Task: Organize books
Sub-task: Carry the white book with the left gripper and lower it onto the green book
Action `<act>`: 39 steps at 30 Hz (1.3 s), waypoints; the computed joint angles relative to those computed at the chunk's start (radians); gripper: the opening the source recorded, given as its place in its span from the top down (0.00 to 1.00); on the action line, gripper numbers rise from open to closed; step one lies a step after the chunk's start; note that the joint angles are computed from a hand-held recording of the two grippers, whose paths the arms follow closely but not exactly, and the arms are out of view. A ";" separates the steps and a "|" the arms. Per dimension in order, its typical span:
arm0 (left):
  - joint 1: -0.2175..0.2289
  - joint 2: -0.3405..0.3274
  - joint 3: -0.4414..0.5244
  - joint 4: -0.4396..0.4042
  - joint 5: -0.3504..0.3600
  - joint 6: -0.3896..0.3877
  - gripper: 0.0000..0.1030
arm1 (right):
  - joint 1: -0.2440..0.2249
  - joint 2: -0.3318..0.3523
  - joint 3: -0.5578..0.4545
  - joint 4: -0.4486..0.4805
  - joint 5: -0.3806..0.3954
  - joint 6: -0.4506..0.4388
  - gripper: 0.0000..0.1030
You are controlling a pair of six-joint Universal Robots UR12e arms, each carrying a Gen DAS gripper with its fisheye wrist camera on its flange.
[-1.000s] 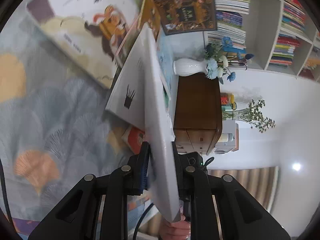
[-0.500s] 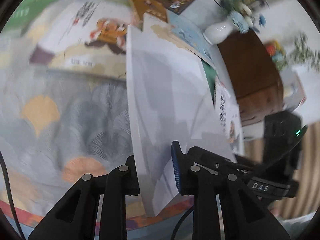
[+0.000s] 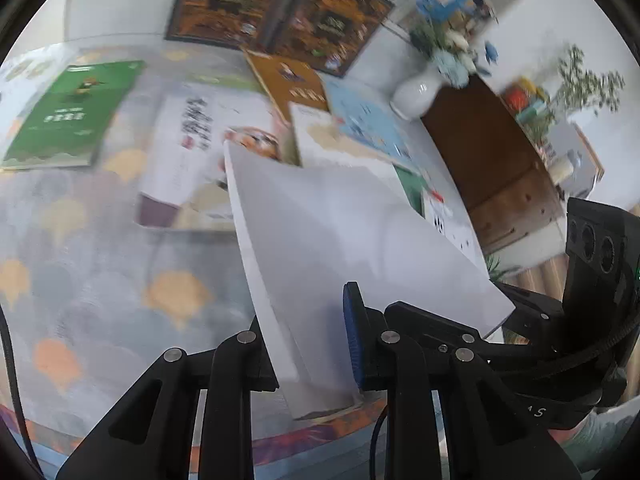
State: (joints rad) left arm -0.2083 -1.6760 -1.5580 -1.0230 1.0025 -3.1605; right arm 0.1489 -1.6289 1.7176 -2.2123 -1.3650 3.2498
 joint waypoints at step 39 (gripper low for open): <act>0.270 -0.289 0.270 -0.029 -0.128 0.084 0.78 | 0.173 0.586 -0.680 0.138 -0.109 0.188 0.56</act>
